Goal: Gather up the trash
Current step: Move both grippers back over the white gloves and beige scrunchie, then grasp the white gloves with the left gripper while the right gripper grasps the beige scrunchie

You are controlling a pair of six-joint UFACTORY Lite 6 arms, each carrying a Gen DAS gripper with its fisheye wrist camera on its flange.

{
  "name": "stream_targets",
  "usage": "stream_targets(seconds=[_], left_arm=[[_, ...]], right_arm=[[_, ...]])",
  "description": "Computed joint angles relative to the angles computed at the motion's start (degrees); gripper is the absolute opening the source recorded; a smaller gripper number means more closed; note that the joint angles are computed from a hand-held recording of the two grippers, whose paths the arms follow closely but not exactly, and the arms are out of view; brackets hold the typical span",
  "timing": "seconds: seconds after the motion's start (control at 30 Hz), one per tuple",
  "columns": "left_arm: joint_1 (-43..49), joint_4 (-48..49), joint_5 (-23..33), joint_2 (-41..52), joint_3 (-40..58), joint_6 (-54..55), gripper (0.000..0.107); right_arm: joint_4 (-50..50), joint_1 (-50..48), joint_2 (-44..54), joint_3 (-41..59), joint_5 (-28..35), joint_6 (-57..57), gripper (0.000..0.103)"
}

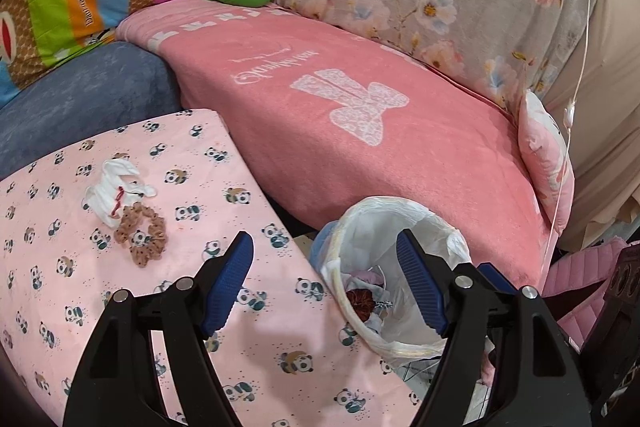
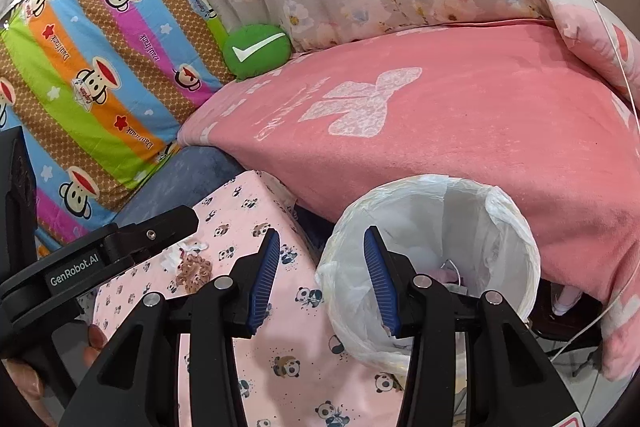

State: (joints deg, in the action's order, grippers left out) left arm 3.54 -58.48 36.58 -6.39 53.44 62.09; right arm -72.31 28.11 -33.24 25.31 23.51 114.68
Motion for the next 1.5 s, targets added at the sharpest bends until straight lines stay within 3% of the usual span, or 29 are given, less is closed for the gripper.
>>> stream_targets(seconds=[0.67, 1.0, 1.2, 1.5], left_arm=[[20.04, -2.68, 5.61, 11.55, 7.11, 10.03, 0.072], [27.28, -0.50, 3.11, 25.08, 17.84, 10.50, 0.072], [28.00, 3.83, 0.99, 36.36, 29.41, 5.17, 0.074], [25.37, 11.49, 2.14, 53.09, 49.62, -5.66, 0.076]], right_arm=[[-7.69, 14.99, 28.06, 20.58, 4.95, 10.40, 0.048], [-3.79, 16.27, 47.15, 37.52, 0.75, 5.35, 0.049], [4.12, 15.66, 61.56, 52.21, -1.74, -4.93, 0.049], [26.35, 12.52, 83.76, 78.96, -1.75, -30.64, 0.049]])
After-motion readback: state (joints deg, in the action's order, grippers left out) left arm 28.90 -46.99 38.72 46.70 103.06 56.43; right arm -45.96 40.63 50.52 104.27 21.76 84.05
